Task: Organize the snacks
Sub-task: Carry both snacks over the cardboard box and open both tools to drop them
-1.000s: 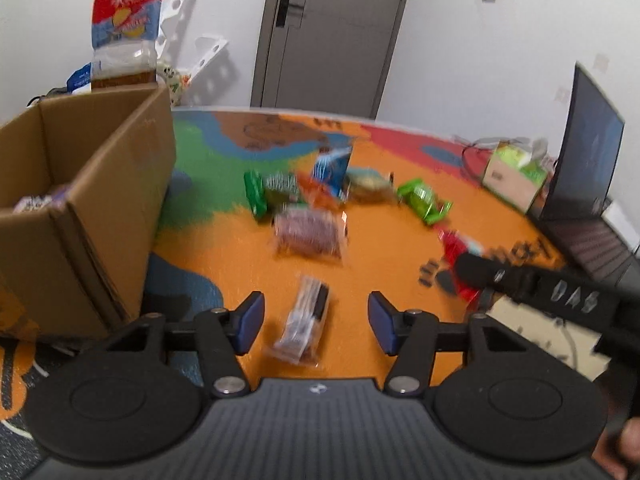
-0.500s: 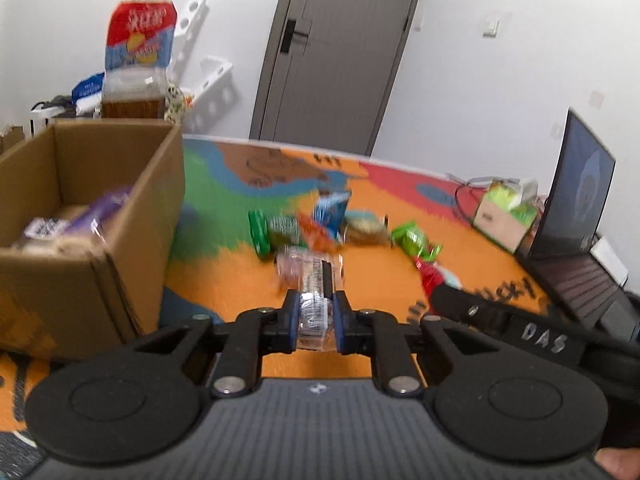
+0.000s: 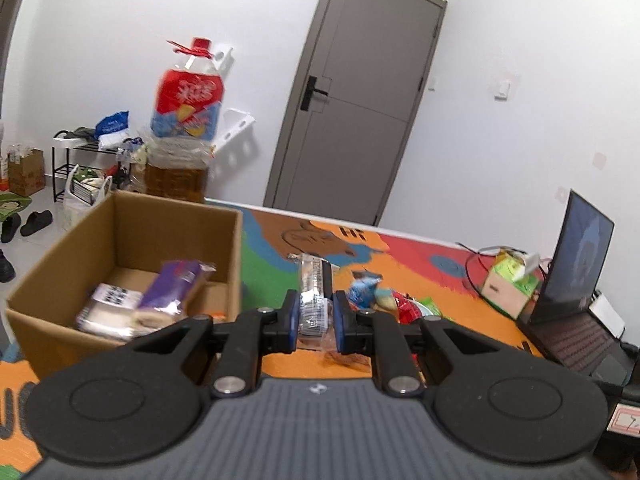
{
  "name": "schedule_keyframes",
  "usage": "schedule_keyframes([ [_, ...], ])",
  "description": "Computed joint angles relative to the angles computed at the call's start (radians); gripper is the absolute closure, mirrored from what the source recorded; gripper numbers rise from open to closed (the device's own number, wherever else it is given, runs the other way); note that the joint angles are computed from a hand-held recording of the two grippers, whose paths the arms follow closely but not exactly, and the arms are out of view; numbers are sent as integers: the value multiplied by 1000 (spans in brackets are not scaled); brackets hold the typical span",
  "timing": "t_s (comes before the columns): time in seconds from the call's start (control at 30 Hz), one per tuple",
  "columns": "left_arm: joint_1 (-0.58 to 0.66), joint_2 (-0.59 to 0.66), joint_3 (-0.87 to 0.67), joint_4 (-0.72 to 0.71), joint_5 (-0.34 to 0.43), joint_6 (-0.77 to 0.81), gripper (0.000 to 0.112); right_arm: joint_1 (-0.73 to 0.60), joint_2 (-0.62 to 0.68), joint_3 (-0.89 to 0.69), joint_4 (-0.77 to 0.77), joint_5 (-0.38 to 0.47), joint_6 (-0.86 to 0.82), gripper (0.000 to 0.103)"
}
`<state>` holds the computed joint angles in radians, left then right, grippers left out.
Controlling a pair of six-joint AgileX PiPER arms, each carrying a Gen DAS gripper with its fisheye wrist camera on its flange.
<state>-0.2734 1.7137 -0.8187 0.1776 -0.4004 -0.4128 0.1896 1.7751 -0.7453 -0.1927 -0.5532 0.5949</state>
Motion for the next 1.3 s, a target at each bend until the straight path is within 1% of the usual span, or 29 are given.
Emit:
schedule_keyframes([
  [0.03, 11, -3, -1, 27, 2, -27, 96, 11, 0, -9, 6, 5, -2, 82],
  [0.1, 49, -19, 3, 136, 3, -135, 96, 30, -1, -26, 13, 13, -4, 82],
  [0.2, 83, -45, 17, 155, -10, -142, 96, 58, 0, -54, 29, 29, -15, 82],
  [0.33, 146, -67, 19, 248, -21, -229, 96, 94, 7, -98, 53, 53, -24, 82],
  [0.57, 220, -55, 4, 245, -28, -220, 96, 150, 52, -190, 72, 98, -27, 82],
  [0.8, 285, -10, -44, 341, -4, -316, 96, 188, 93, -277, 74, 133, -29, 82],
  [0.9, 304, 9, -59, 407, 6, -380, 96, 200, 113, -312, 65, 153, -20, 82],
  [1.0, 321, 21, -67, 428, 17, -415, 95, 212, 134, -348, 65, 177, -17, 82],
  [1.07, 331, 22, -73, 450, 25, -437, 93, 217, 141, -359, 66, 184, -19, 82],
  [1.13, 342, 21, -68, 467, 18, -451, 92, 225, 150, -376, 62, 194, -18, 82],
  [1.17, 347, 21, -67, 464, 20, -449, 90, 229, 156, -387, 59, 201, -17, 82],
  [1.2, 347, 20, -67, 458, 29, -445, 83, 232, 160, -392, 58, 201, -19, 79],
  [1.23, 348, 19, -67, 452, 35, -440, 79, 237, 160, -391, 89, 199, -50, 77],
  [1.27, 347, 17, -65, 434, 43, -422, 68, 241, 159, -388, 118, 199, -79, 76],
  [1.3, 340, 15, -64, 386, 51, -375, 56, 241, 153, -378, 120, 196, -80, 69],
])
